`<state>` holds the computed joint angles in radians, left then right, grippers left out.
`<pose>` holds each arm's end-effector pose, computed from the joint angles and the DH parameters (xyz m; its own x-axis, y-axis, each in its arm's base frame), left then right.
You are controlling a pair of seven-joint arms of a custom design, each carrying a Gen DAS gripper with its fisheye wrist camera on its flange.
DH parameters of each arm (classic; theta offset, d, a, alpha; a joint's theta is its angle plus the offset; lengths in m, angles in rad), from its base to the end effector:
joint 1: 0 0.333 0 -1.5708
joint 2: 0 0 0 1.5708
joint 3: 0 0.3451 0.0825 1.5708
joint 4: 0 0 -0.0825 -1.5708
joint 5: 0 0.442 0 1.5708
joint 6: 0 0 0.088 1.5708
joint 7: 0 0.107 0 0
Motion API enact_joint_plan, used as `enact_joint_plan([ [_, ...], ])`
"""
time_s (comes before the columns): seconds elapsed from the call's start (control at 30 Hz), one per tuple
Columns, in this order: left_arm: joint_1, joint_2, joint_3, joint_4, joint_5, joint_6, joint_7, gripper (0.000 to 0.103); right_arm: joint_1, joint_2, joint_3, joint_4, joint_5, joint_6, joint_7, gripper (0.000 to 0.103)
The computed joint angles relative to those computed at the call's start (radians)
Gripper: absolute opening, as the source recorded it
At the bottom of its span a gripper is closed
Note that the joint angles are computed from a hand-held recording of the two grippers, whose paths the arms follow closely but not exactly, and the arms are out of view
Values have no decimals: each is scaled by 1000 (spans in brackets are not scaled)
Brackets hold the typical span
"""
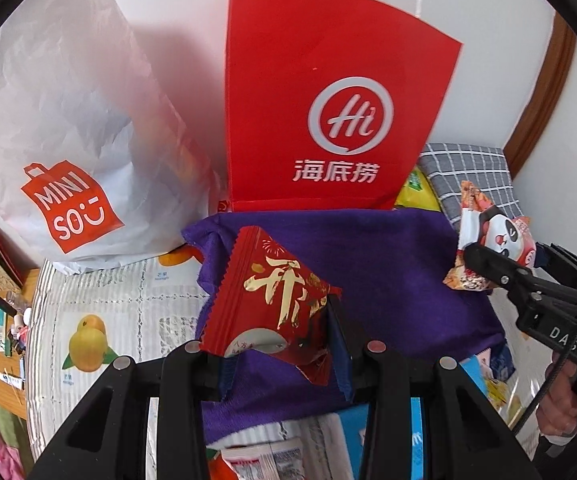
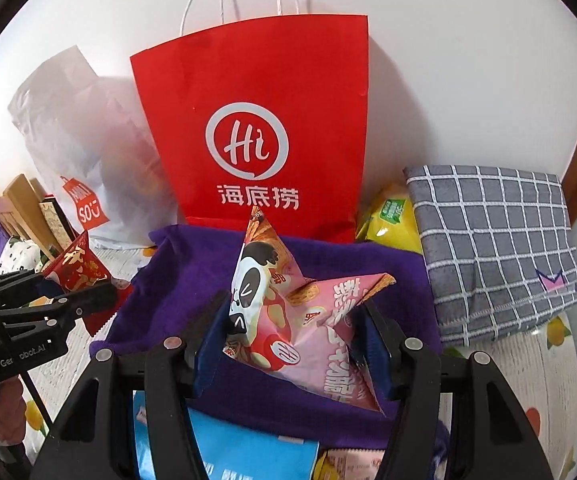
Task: Organize snacks
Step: 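Lift both held packets and carry them over the purple towel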
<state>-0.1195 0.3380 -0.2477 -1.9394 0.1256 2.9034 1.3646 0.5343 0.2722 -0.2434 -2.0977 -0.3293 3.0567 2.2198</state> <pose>0.6697 -0.2514 0.3788 -0.2633 -0.9587 0.1072 -0.7956 0.1530 -0.5862 0.6344 0.2242 0.3575 0.0362 -0.9920 -0.1211 -0.7698 0.0496 -0.6364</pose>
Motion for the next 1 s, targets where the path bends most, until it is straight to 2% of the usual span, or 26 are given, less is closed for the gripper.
enact_joint_plan([
  [0.33,-9,90,21,93,31,-39,-23,37,-29,73,26,50,99,20,-130,60],
  [0.5,-5,132,27,136,39,-71,-26,37,-17,99,5,66,136,12,-190,60],
  [0.7,-15,175,43,186,58,-108,-36,37,-95,134,73,97,240,-25,-285,60],
  [0.93,-19,227,35,241,63,-128,-21,37,-187,171,163,133,348,-94,-401,60],
  [1.0,-21,240,32,254,62,-140,-16,37,-196,180,173,143,371,-109,-421,60],
])
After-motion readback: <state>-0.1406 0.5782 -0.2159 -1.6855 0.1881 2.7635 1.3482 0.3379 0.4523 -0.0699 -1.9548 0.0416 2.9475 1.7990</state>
